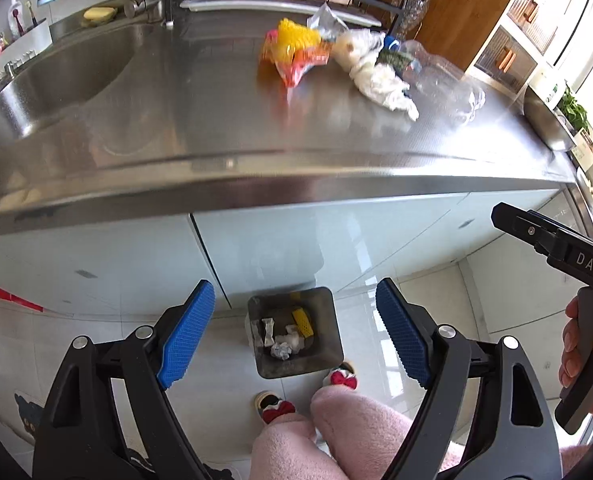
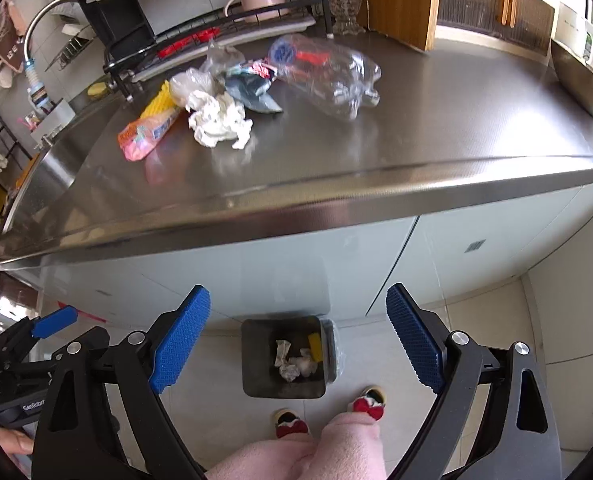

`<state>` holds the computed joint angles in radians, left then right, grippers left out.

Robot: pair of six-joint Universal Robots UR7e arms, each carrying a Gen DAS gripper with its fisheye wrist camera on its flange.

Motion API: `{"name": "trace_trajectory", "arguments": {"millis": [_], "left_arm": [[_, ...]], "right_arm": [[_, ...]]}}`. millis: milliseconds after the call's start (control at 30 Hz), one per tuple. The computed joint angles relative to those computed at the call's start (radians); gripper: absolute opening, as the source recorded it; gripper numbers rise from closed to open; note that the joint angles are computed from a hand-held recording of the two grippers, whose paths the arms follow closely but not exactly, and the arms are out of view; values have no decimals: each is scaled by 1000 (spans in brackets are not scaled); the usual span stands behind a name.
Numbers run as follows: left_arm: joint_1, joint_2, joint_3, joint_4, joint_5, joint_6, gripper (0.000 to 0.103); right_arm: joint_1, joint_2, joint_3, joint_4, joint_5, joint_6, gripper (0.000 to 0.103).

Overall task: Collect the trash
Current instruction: 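Grasp the clear plastic bottle with the right tool while the left tool grasps the yellow foam net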

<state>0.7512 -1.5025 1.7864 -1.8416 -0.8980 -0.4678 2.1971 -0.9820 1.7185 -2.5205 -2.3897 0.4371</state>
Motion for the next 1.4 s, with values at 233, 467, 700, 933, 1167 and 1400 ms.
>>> {"name": "trace_trajectory", "arguments": {"millis": [233, 467, 700, 933, 1167, 1400], "left_arm": [[-17, 79, -90, -120, 44, 102, 76], [4, 182, -199, -221, 45, 184, 63], [37, 298, -324, -281, 56, 257, 57], [81, 401, -439, -277, 52, 289, 42], [131, 465, -519, -235, 59, 284, 41], [162, 522, -589, -166, 43, 291, 38]], "right_arm": [[8, 31, -92, -128, -49, -190, 90], [-28, 50, -158, -197, -28, -302, 90], [-77, 81, -250, -219, -2, -401, 90], [-122, 111, -310, -179, 43, -442, 90], [-156, 135, -344, -124, 77, -448, 90], [-177, 142, -358, -84, 112, -444, 86]]}}
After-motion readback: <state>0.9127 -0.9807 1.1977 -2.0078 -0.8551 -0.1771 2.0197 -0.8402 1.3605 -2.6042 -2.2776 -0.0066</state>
